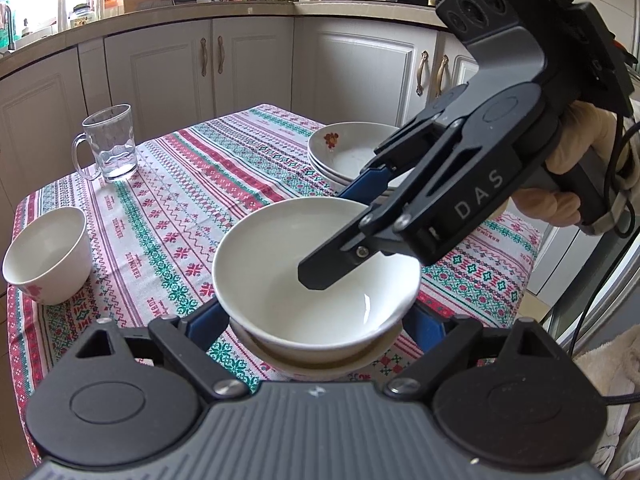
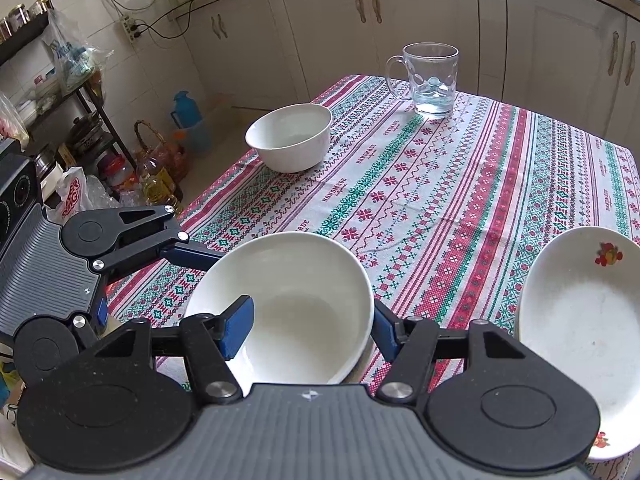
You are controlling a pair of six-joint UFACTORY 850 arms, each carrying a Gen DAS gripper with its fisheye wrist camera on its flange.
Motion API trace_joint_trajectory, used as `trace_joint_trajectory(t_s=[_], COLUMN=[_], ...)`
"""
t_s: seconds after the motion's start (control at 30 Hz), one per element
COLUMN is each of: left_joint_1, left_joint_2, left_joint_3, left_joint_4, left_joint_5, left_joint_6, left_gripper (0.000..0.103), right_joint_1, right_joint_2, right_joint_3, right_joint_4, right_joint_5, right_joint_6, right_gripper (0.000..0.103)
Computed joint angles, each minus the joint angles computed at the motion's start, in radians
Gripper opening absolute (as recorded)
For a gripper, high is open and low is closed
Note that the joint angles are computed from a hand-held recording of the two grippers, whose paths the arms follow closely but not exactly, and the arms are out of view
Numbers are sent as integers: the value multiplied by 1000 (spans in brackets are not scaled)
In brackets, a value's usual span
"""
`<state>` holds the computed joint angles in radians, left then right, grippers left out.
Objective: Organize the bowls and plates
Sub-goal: 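Lower the held bowl into the bowl beside the plates and open the right tool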
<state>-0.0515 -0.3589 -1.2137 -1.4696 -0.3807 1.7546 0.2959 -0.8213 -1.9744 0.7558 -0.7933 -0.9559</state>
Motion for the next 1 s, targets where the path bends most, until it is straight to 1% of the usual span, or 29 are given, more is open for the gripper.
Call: trace_joint_trajectory(t_s=[0.33,0.37,0.47,0.53,0.57,0.6,0.67,0.8,1.0], left_joint_1=[1,1,1,2,3,4,6,11,22], left_joint_2=[-3,-4,-5,-4,-2,-1,4,21,48], left_joint_3=[-3,-3,-2,-2,0,1,6,27,61], left_joint_4=[17,16,1,3,3,1,-6,-45,-70], left_joint_5=[4,3,5,2,0,-1,-2,3,4], left_joint_6=[-10,-11,1,-7,-11,-13,-11,15,15], left_gripper=[94,94,96,96,96,97,97,99,99], right_joint_1=[0,0,-1,-3,-3,-2,0,2,17], right_joint_2=[5,5,6,11,14,19,34,70,130], right_joint_3=[14,16,19,29,33,41,66,128,245], right_joint_4=[18,20,31,52,57,60,64,78,68], right_joint_5=[10,11,13,13,17,27,57,117,238], right_joint_6=[-30,-34,-43,-61,-64,-69,-81,-114,-162], right_gripper=[71,72,83,86,90,95,100,103,103])
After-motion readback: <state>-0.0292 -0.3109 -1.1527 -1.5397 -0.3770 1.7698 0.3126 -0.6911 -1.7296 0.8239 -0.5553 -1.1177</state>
